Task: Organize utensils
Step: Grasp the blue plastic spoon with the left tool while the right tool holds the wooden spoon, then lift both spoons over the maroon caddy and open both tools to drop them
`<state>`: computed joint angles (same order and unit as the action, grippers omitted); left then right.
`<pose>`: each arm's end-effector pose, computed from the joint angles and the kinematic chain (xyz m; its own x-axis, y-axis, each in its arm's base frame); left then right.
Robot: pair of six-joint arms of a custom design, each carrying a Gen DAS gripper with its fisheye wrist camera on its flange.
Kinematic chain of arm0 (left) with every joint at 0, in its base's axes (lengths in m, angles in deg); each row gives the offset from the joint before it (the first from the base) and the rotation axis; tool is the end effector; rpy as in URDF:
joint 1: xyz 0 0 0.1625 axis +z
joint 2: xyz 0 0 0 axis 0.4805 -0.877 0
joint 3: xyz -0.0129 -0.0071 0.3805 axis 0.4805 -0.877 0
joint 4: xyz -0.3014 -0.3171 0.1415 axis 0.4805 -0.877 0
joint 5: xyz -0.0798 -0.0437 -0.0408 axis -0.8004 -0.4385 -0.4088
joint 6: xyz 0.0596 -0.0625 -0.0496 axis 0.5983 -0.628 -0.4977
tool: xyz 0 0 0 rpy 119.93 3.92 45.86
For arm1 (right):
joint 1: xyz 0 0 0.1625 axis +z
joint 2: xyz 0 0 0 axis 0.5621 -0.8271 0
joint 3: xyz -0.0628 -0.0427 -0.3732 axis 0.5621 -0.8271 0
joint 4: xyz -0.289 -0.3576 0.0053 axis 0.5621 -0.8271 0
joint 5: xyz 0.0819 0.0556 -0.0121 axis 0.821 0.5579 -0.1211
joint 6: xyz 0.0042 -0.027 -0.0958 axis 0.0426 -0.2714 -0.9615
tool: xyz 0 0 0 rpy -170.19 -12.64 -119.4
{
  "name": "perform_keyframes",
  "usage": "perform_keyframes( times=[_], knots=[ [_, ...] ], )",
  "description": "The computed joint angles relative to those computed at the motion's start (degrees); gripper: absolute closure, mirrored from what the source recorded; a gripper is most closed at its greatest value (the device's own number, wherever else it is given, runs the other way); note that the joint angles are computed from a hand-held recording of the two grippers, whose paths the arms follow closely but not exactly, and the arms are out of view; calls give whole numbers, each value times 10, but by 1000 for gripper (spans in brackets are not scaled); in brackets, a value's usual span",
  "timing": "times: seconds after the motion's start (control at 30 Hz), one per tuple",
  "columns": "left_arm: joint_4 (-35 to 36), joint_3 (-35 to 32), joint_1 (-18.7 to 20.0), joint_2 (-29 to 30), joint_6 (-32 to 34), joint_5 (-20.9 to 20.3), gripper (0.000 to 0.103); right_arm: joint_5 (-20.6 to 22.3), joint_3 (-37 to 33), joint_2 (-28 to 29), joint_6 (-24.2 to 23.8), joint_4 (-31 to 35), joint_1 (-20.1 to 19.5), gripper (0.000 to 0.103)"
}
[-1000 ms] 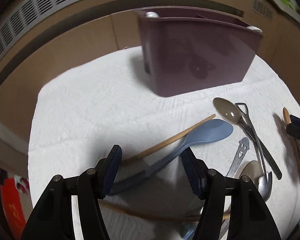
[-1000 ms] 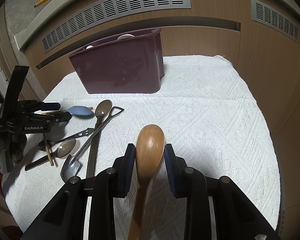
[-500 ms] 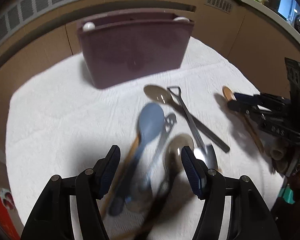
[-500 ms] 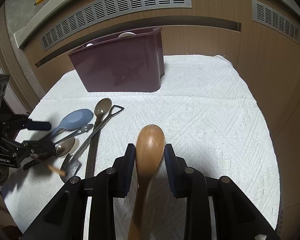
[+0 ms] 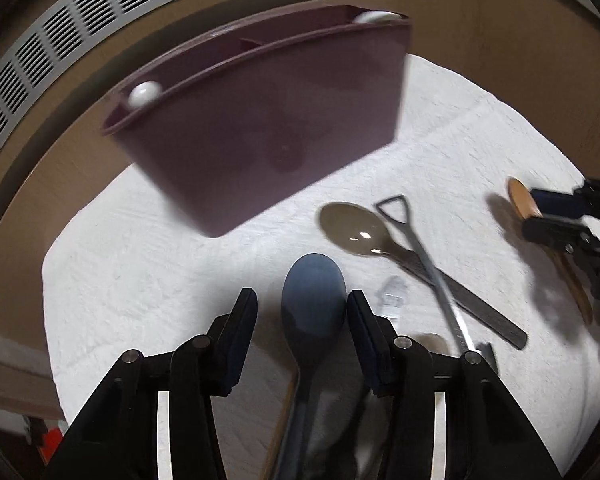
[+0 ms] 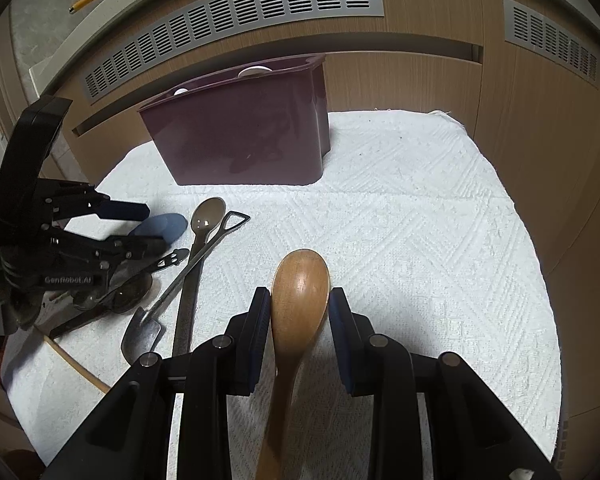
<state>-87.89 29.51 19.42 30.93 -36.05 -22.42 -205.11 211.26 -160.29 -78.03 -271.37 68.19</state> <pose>-0.2866 -0.6041 0.1125 -0.3498 0.7596 -0.5483 0.8517 0.5017 0.1516 0.1671 -0.4340 0.2222 -0.7896 0.1147 0.6029 -0.3566 0.7138 -0.6028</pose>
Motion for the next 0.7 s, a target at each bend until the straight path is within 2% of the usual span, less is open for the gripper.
perform_keyframes(
  times=[0.13, 0.2, 0.33, 0.43, 0.53, 0.6, 0.7],
  knots=[
    [-17, -6, 19, -1, -38, 25, 55, -11, -13, 10, 1, 30, 3, 75],
    [-21, -8, 30, -7, -53, 22, 55, -15, -21, 15, 0, 48, 4, 75],
    [-17, -4, 46, -23, -70, -4, 55, -30, -38, 27, 9, 79, 8, 74],
    [-30, 10, 47, -32, -62, -10, 55, -32, -49, 37, 17, 88, 9, 68],
    [-28, 9, 48, -35, -60, -19, 54, -56, -65, 63, 8, 83, 17, 61],
    [-23, 2, 47, -29, -58, -26, 54, -77, -74, 82, -6, 71, 24, 60],
    [-3, -30, 51, -7, -62, -44, 52, -73, -71, 80, -10, 74, 25, 62]
  ],
)
